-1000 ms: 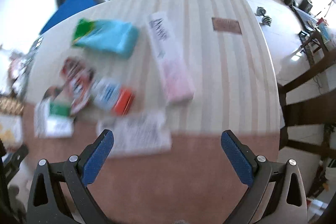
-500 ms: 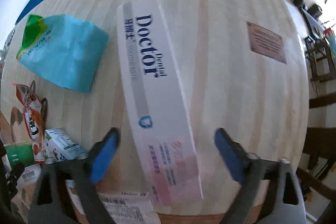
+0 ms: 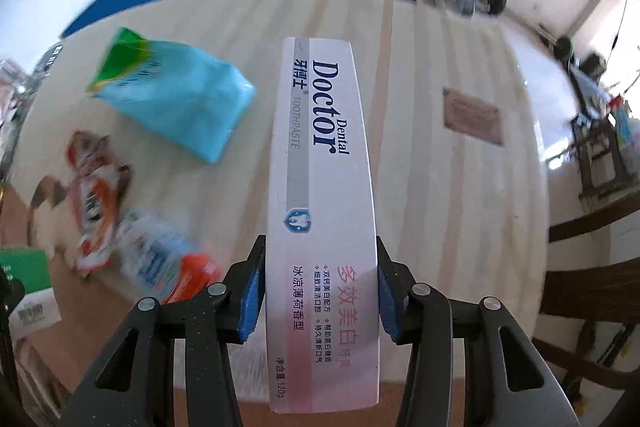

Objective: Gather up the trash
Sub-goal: 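Carry both boxes over the trash bin and open both tools to drop them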

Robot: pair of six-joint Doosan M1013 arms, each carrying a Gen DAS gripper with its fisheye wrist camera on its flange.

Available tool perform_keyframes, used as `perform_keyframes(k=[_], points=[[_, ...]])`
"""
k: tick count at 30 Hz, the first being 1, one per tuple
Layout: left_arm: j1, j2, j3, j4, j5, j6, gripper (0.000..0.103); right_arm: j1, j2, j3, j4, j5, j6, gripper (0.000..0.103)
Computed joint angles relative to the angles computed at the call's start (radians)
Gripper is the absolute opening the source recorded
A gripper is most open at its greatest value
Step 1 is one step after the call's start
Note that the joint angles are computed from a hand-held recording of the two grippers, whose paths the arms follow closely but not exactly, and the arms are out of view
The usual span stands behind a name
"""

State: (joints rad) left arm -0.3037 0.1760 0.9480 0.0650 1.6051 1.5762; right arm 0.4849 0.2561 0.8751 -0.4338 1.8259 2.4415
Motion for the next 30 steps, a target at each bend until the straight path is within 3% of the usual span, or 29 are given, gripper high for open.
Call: perform_keyframes(k=[9, 14, 21, 26, 30], points=[[0.088, -0.174, 0.143, -0.116, -0.05, 0.054, 0.08, 0.256, -0.025, -0.024, -0.133, 0.036, 0.12, 0.049], [0.193, -0.281, 0.243, -0.227, -0.035, 0.117, 0.08, 0.414, -0.035, -0.011, -0.15, 0.044, 0.25, 0.049], [0.368, -0.401, 0.427, -0.33, 0.077, 0.223, 0.08, 0.615, -0.06, 0.076, -0.044, 0.015, 0.464, 0.049], [0.395, -0.449, 0.593, -0.279, 0.086, 0.238, 0.08, 0.691, -0.086, 0.222, 0.147, -0.066, 0.592, 0.049], [0.374, -0.476, 0.73, -0.234, 0.034, 0.226, 0.08, 0.697, -0.114, 0.368, 0.27, -0.159, 0.647, 0.049]])
